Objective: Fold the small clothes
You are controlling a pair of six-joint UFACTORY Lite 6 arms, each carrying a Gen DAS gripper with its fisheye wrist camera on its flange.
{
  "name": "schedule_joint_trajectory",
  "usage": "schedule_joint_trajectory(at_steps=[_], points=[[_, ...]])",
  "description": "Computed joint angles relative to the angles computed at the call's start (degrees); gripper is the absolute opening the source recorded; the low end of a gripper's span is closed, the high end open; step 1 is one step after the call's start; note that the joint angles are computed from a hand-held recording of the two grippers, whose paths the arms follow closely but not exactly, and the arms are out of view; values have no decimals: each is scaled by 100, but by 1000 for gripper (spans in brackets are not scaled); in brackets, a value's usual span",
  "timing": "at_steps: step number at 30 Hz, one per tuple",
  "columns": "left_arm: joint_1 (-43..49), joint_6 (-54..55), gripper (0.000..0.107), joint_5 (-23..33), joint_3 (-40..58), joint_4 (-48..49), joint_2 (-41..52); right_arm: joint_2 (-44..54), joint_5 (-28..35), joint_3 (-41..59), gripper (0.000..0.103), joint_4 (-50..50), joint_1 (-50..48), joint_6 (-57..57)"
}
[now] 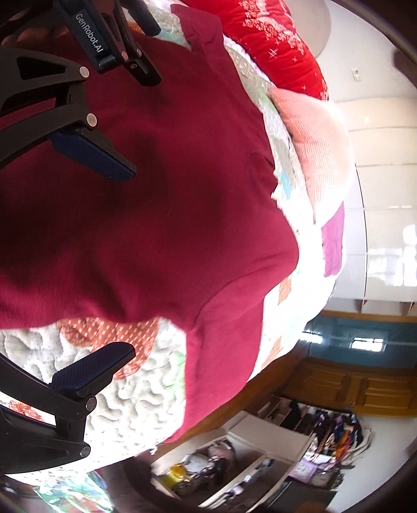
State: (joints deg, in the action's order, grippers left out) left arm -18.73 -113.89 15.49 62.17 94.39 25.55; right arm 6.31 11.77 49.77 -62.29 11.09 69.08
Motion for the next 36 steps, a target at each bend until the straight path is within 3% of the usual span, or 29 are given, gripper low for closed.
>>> schedule_joint_trajectory(at_steps=[13,36], points=[[388,-313,103,-104,-316,469,-287,228,198,329,98,500,496,-292],[1136,223,103,-525,9,43,-41,1427,375,1579,96,1237,851,-691]])
